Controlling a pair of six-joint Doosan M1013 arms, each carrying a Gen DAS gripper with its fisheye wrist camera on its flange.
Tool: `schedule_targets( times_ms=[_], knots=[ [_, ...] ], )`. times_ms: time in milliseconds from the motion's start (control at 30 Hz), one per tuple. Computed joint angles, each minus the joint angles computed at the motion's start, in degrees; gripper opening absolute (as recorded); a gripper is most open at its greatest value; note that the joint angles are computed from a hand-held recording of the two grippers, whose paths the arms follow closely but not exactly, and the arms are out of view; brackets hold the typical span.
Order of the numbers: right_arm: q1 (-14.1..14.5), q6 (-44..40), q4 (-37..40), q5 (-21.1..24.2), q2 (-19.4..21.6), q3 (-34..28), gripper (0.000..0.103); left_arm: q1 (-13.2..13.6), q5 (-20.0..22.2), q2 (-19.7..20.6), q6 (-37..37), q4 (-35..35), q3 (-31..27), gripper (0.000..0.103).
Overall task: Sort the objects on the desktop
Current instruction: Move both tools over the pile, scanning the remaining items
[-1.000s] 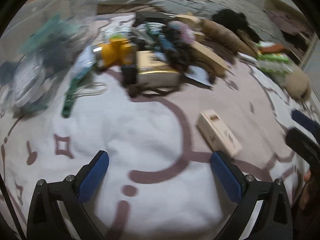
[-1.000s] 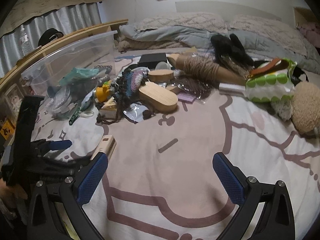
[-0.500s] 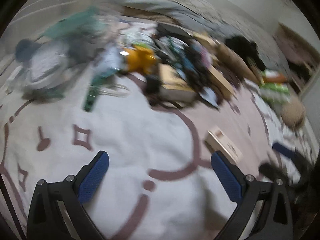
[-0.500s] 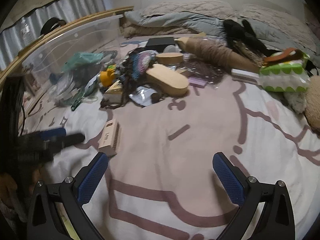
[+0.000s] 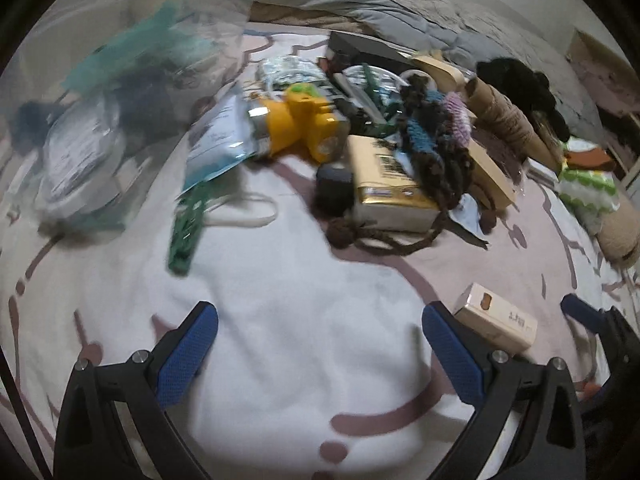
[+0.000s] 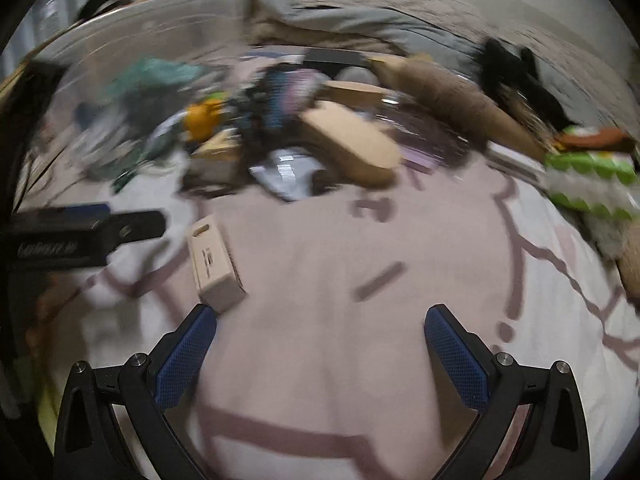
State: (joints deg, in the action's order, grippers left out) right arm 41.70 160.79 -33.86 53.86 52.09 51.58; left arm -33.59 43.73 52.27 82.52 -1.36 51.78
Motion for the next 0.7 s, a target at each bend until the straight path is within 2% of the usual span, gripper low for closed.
schedule_targets(
  times_ms=[267, 567, 700],
  knots=[
    [-0.21, 9.57, -3.23, 1.49, -1.86, 3.51, 0.103, -0.66, 0.80, 1.22, 3.28, 0.59, -1.79, 0.103],
    [-0.18, 7.91, -3.50, 3.34, -1.01, 2.02, 0.103, -1.14, -0.55, 0.40, 10.40, -4.11, -0.21, 0.103],
    [-0.49, 10.99, -3.29, 1.72, -2.25, 4.15, 0.103, -1.17, -0.92, 0.18, 12.97, -6.36, 0.28, 0.103]
  ],
)
